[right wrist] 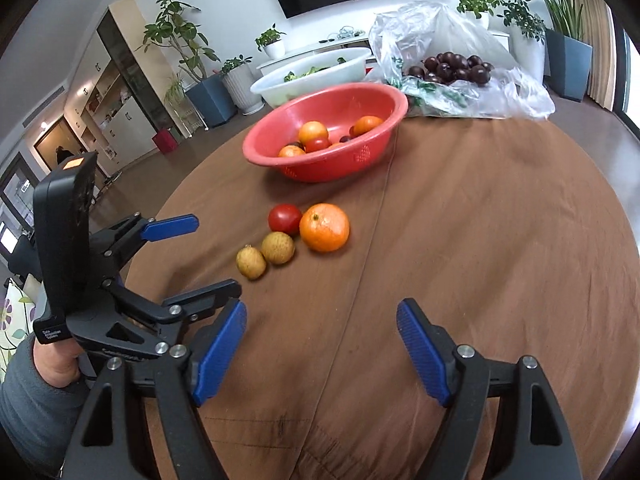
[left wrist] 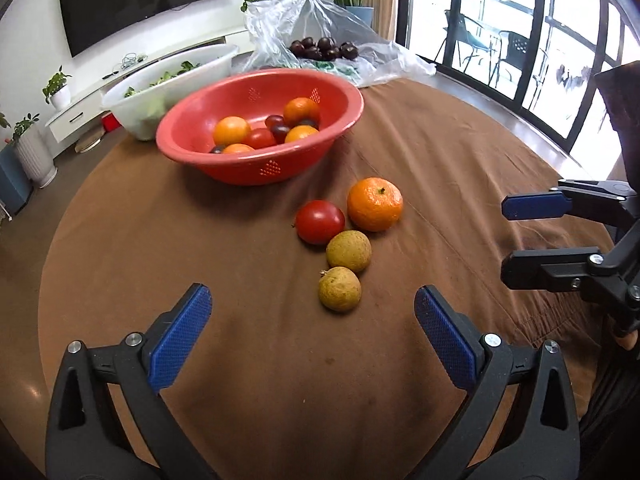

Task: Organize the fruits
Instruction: 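Move both open tools back toward the remaining fruits, then grasp a yellow-green fruit with the left tool while the right tool grasps another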

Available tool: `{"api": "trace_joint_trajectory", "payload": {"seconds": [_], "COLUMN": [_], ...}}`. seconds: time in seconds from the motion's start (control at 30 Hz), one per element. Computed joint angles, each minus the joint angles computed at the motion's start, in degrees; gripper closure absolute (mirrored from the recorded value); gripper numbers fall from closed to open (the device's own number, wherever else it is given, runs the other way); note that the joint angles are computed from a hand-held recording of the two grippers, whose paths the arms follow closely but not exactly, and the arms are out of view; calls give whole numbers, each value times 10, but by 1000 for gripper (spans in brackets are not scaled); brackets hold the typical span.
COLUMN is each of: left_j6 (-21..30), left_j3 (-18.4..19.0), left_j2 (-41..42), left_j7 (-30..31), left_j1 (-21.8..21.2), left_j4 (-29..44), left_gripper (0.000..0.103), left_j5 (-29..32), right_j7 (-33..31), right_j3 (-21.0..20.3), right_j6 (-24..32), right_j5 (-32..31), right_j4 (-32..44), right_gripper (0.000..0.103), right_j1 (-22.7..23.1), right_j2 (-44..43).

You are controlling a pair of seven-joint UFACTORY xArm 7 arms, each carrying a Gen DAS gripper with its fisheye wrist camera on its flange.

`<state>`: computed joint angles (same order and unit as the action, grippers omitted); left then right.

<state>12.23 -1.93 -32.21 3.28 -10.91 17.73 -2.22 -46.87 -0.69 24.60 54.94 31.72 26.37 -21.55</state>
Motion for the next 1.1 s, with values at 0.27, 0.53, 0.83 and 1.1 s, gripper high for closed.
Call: {"api": "trace_joint_trajectory", "payload": {"seconds": [0.27, 0.53, 0.83, 1.1], "left_j6": [3, 6, 4, -6], "left_j3": [27, 28, 22, 41], "left_j2": [38, 62, 73, 72], "left_j7": [31, 51, 59, 73], "left_j1": [-26, -36, -39, -52], "left_j4": [20, 36, 38, 33], "left_gripper": [30, 61, 70, 79], "left_j5": [-26, -50, -60, -83], "right_j7": [-3, 3, 16, 21], "right_j3": [-5, -2, 3, 15], "right_j6": [-3, -4, -4, -9], "right_j5": [11, 8, 3, 1], "right_j4": [2, 0, 6, 18], "right_gripper": [23, 24, 25, 27], "right_j1": [-5, -11, -14, -7], "right_j2": [5, 7, 16, 28]}}
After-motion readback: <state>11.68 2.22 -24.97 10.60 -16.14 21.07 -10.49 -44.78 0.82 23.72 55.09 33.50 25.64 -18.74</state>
